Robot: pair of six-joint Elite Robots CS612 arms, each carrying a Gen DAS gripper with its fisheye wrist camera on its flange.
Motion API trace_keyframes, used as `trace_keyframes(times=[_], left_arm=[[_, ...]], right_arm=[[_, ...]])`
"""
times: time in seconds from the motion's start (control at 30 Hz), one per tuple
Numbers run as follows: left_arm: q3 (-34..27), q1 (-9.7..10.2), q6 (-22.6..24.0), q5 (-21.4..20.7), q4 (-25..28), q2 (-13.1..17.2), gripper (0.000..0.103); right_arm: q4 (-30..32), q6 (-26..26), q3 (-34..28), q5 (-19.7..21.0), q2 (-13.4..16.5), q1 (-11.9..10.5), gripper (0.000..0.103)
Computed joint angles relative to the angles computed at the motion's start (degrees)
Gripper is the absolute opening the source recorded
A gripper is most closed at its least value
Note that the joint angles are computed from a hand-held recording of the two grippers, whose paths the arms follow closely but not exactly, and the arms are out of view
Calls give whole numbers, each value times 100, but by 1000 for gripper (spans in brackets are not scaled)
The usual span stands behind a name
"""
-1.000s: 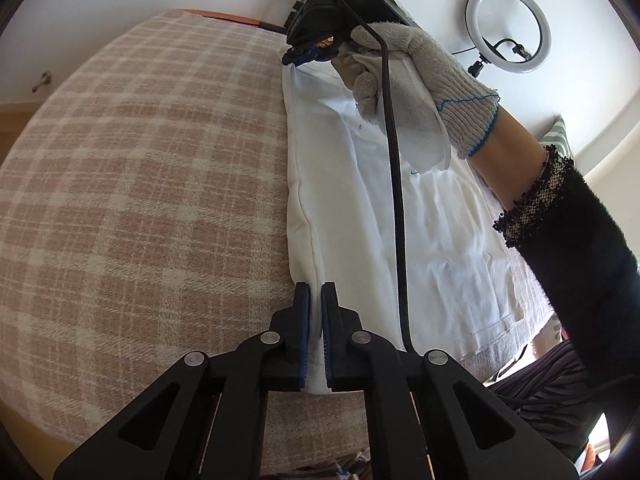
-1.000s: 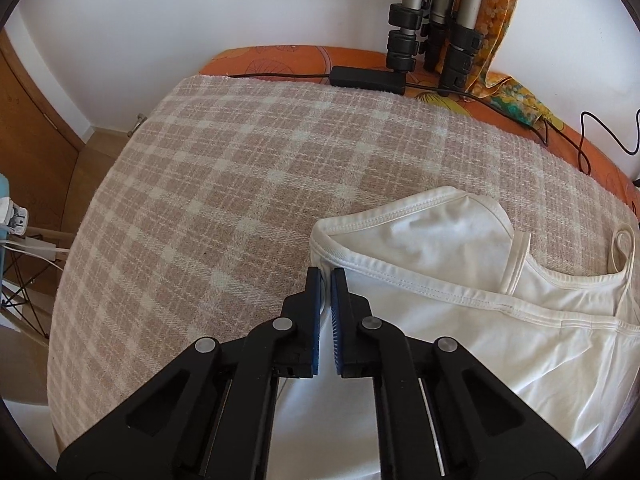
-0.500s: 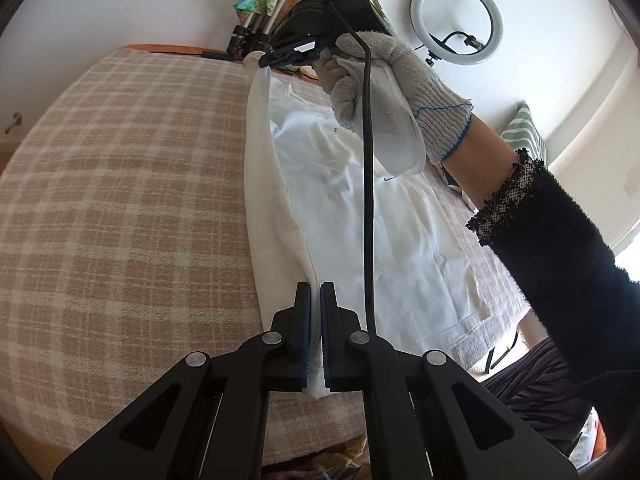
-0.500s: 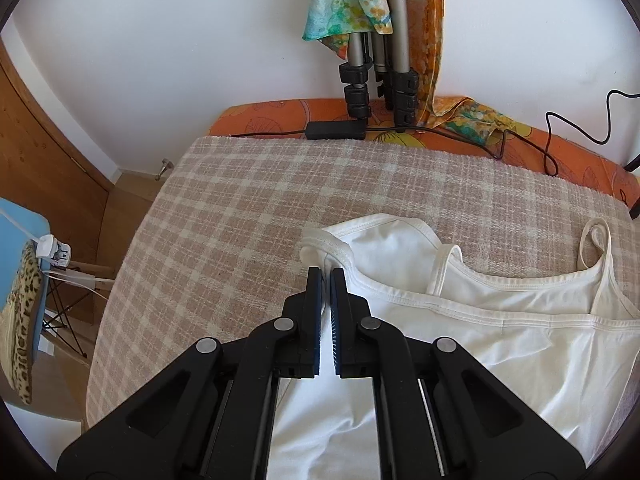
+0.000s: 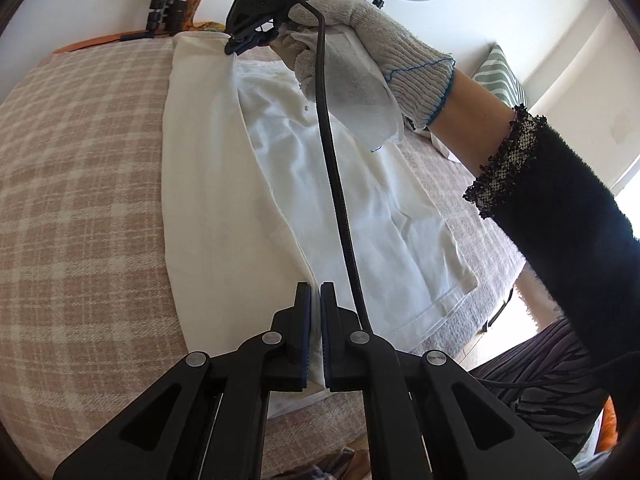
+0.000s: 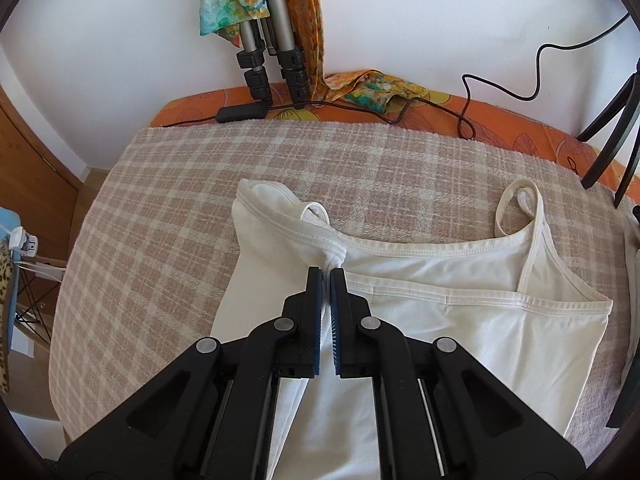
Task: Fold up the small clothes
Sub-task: 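Fold the gripped side edge lengthwise over toward the tank top's middle, then open both grippers and move them to the opposite side edge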
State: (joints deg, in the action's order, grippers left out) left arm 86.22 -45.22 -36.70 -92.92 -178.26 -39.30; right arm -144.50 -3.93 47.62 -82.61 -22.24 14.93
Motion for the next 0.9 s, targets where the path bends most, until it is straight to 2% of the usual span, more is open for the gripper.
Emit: trace_keyframes(times=[0.13,0.23,0.27,0.3,0.37,0.43,0.5,0.77,0.8,0.9], left_arm=[[-68,-66,237,235,379,-18,7],[-65,-152,461,653,467,-73,9],[-70,-185,523,822,500,-92,10],[-73,-210,571,969,519,-110,11],[-50,-247,621,1176,462,-141,13],[-38,-251,637,1229,411,-159,30],[-33,-264,635,1294,362,-165,40],[-319,-335,621,1422,734,-57,41],[-348,-350,649,1458,752,-44,43],[-456,-398,729,1535,880,9,59]], right_arm=[[17,-4,56,66,-44,-44,7],[-268,127,264,176,-184,-112,26],[-402,177,361,210,-244,-136,38],[-547,210,462,210,-306,-156,45],[-749,263,648,241,-430,-202,46],[-907,325,834,305,-568,-265,46],[-1073,377,1040,283,-718,-325,46],[-1624,505,1825,223,-1259,-654,54],[-1701,509,1944,222,-1325,-702,56],[-1892,458,2271,241,-1493,-846,60]])
